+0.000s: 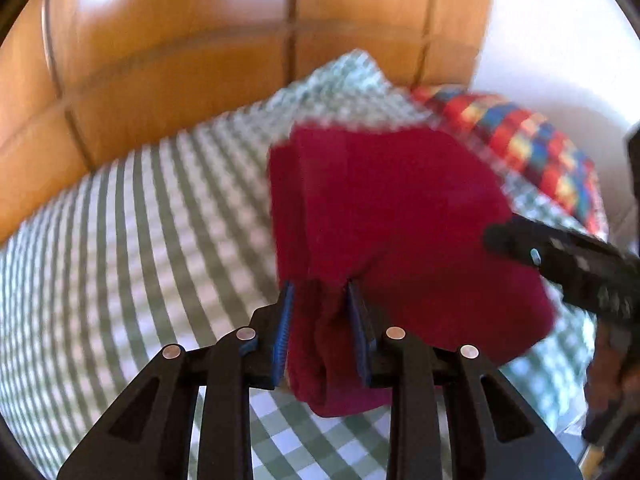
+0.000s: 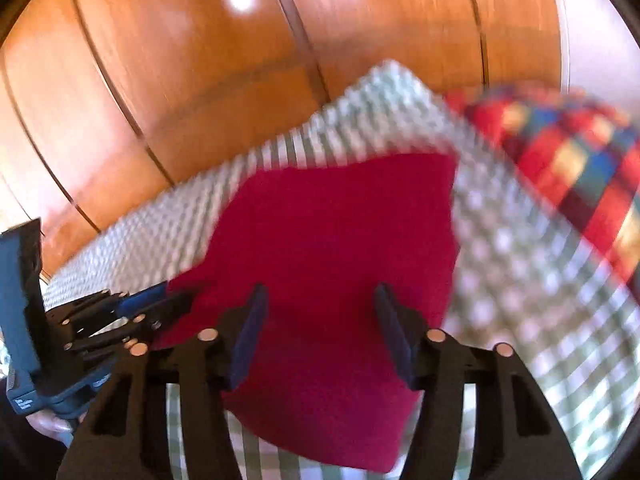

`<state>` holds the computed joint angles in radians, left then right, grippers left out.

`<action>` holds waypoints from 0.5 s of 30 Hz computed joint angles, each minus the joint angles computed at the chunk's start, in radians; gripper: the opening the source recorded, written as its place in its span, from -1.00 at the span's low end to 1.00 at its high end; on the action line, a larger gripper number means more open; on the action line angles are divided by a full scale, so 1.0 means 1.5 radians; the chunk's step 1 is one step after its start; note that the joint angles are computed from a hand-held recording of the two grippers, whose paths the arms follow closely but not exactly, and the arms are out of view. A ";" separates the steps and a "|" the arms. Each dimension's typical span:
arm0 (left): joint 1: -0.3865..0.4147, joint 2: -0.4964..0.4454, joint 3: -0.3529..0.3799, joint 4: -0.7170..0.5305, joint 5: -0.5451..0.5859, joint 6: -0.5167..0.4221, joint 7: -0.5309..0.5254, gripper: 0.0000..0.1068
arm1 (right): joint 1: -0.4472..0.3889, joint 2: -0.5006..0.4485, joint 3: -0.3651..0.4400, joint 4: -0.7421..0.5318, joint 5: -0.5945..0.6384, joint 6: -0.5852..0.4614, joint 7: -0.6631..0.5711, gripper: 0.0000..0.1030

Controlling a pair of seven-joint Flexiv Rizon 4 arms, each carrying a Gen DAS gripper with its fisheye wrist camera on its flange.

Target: Fold small clothes

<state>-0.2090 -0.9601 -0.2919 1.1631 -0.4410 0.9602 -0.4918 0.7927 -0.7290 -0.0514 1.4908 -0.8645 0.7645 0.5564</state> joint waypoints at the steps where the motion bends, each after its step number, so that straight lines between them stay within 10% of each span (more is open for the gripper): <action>1: 0.004 -0.007 -0.004 -0.003 -0.006 -0.006 -0.002 -0.51 | 0.001 -0.007 0.000 -0.010 0.005 -0.016 -0.007 0.05; 9: 0.047 0.038 -0.047 0.070 -0.064 0.051 0.021 -0.28 | 0.023 -0.006 0.001 -0.046 0.015 -0.099 -0.002 0.25; 15: 0.085 0.079 -0.096 0.159 -0.115 0.160 0.078 -0.28 | 0.074 -0.039 0.008 -0.159 0.046 -0.284 -0.017 0.56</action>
